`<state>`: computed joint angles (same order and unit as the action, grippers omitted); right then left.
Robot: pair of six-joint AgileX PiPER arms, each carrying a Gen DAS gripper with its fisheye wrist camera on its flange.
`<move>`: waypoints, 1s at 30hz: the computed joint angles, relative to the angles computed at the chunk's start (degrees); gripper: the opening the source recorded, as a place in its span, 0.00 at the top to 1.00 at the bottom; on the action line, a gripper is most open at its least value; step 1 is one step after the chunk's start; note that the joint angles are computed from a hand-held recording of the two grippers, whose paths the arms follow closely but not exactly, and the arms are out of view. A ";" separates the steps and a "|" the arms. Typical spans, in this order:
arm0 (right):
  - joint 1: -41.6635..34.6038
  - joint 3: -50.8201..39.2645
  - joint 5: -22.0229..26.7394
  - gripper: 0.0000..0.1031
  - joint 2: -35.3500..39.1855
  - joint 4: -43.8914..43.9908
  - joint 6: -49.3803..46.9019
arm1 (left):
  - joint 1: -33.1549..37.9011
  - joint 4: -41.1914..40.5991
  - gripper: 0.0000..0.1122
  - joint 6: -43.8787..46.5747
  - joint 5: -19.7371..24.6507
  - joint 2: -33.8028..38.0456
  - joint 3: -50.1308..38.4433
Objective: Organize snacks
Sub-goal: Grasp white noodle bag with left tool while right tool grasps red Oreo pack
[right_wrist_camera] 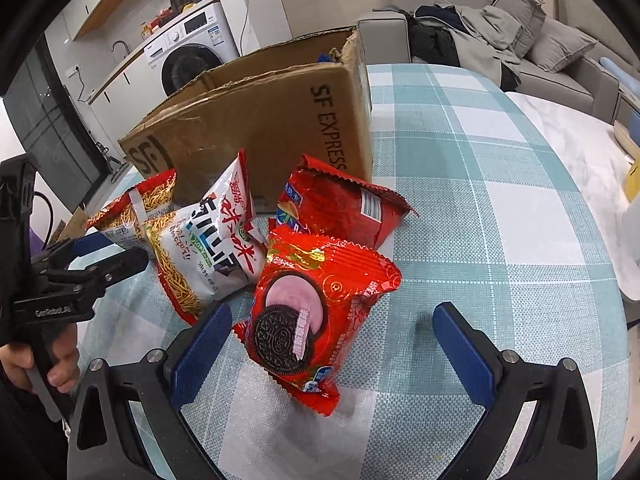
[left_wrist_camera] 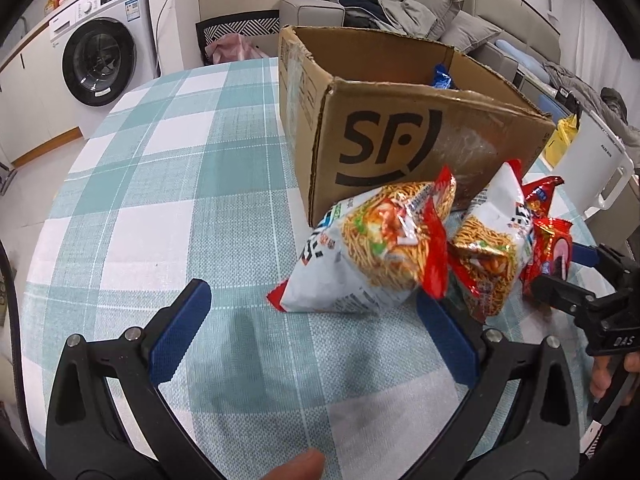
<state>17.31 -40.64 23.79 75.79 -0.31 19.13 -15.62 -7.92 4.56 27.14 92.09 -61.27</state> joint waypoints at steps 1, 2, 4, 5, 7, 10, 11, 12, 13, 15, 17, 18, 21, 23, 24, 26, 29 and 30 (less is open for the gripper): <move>-0.08 0.08 -0.11 0.01 -0.19 -0.38 0.52 | 0.00 0.01 0.09 -0.06 -0.11 0.31 -0.24; -0.26 0.22 -0.01 0.01 -0.49 0.01 0.15 | 0.09 -0.54 0.09 0.41 -0.12 0.77 -0.62; -0.62 0.52 0.21 0.01 -0.86 0.56 -0.57 | 0.40 -2.15 0.09 2.20 -0.05 1.59 -1.16; -0.67 0.53 0.37 0.01 -0.82 0.49 -0.66 | 0.42 -2.48 0.09 2.59 0.02 2.03 -1.53; -0.82 0.68 0.49 0.01 -0.82 1.52 -2.17 | 0.32 -2.46 0.09 2.61 0.03 2.89 -2.22; -1.06 1.29 -0.10 0.05 -1.14 3.70 -4.22 | 0.26 -3.33 0.09 3.38 0.17 4.00 -3.07; -1.24 1.34 -0.27 0.06 -1.17 4.77 -5.09 | 0.19 -3.25 0.09 3.40 0.29 4.42 -3.47; -1.33 1.37 -0.36 0.08 -1.20 5.03 -5.27 | 0.05 -2.96 0.09 3.19 0.25 4.78 -3.78; -1.45 1.36 -0.38 0.11 -1.27 5.78 -5.94 | -0.04 -2.87 0.09 3.16 0.18 5.05 -4.02; -1.23 1.79 -0.97 0.15 -2.01 5.84 -6.04 | -0.15 -3.23 0.09 3.62 -0.09 5.65 -4.64; -0.79 1.87 -1.03 0.19 -2.40 5.25 -5.57 | -0.09 -4.20 0.09 4.46 -0.37 5.85 -4.73; -0.98 1.83 -0.95 0.21 -2.35 6.32 -6.65 | -0.03 -4.82 0.09 5.08 -0.38 6.06 -5.03; -0.77 2.25 -1.34 0.26 -2.89 7.42 -7.49 | -0.21 -6.02 0.17 6.55 -0.93 5.61 -4.59; -0.50 2.34 -1.28 0.29 -3.00 7.93 -7.64 | 0.28 -9.93 0.28 10.43 0.15 5.57 -4.71; -0.70 2.43 -1.21 0.31 -3.09 9.34 -9.07 | 0.46 -11.49 0.37 12.08 0.81 5.63 -4.86; -0.39 2.51 -1.12 0.34 -3.39 9.75 -9.52 | 0.32 -13.51 0.44 14.26 0.67 5.16 -4.15; -0.09 2.60 -0.98 0.40 -3.91 9.63 -9.18 | -0.44 -12.46 0.53 13.98 -1.28 3.91 -2.35; -0.29 2.86 -1.09 0.41 -4.08 10.17 -9.82 | -0.53 -12.50 0.56 14.24 -1.45 3.56 -1.90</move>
